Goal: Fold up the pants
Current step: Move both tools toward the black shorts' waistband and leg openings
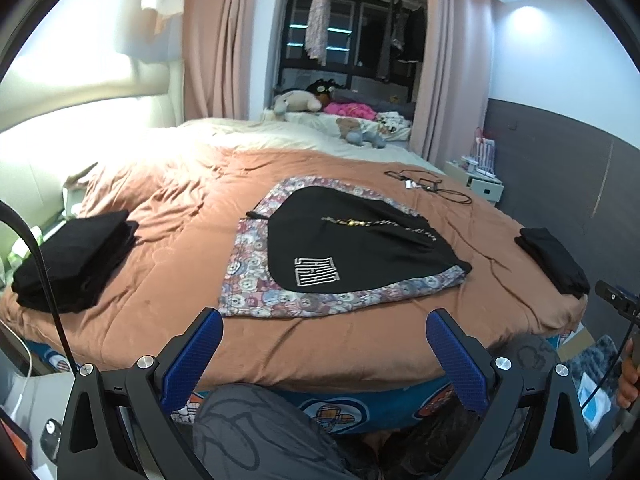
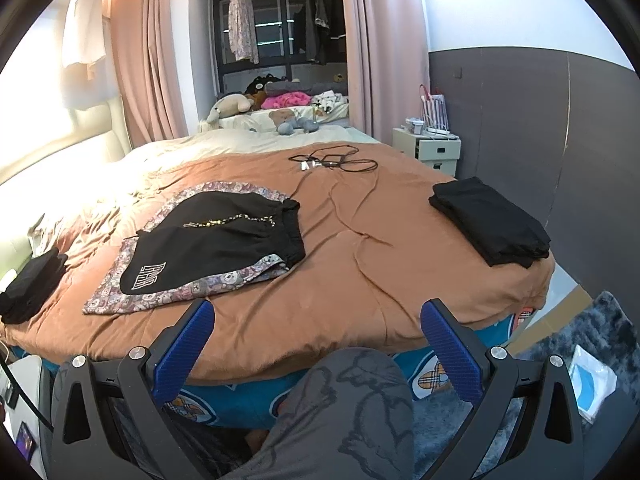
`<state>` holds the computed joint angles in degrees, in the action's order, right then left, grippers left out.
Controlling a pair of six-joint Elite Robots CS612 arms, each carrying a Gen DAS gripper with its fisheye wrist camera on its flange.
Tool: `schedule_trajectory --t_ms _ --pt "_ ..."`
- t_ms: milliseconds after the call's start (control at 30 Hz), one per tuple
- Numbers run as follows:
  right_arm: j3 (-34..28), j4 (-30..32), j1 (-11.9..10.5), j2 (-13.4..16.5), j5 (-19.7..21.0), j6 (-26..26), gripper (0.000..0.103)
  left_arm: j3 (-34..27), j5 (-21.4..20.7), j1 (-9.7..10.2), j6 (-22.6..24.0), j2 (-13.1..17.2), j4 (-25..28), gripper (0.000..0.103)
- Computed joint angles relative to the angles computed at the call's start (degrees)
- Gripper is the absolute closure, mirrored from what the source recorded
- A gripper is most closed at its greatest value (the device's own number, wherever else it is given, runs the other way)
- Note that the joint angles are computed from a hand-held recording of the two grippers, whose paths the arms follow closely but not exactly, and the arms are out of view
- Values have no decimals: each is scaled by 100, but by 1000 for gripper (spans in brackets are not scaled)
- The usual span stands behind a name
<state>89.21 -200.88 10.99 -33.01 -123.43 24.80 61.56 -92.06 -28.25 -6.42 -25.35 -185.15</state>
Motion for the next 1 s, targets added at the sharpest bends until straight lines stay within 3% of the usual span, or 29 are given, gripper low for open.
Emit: schedule_trajectory --t_ms 267,500,833,933,1000 --pt "-395 531 -141 155 245 70 0 -733 -20 118 -303 388 857 0" --pt "-644 1041 -285 234 478 146 0 -1313 286 145 -429 703 1591 1" --pt "-966 1546 -481 337 973 -96 0 -2177 26 284 -899 1194 2306 4" --pt "-1105 1606 -541 405 1086 -119 0 -2492 55 316 -1050 1368 2530 16" --pt "-1189 1648 -595 446 1219 -100 0 -2692 -17 353 -1208 1478 2684 18"
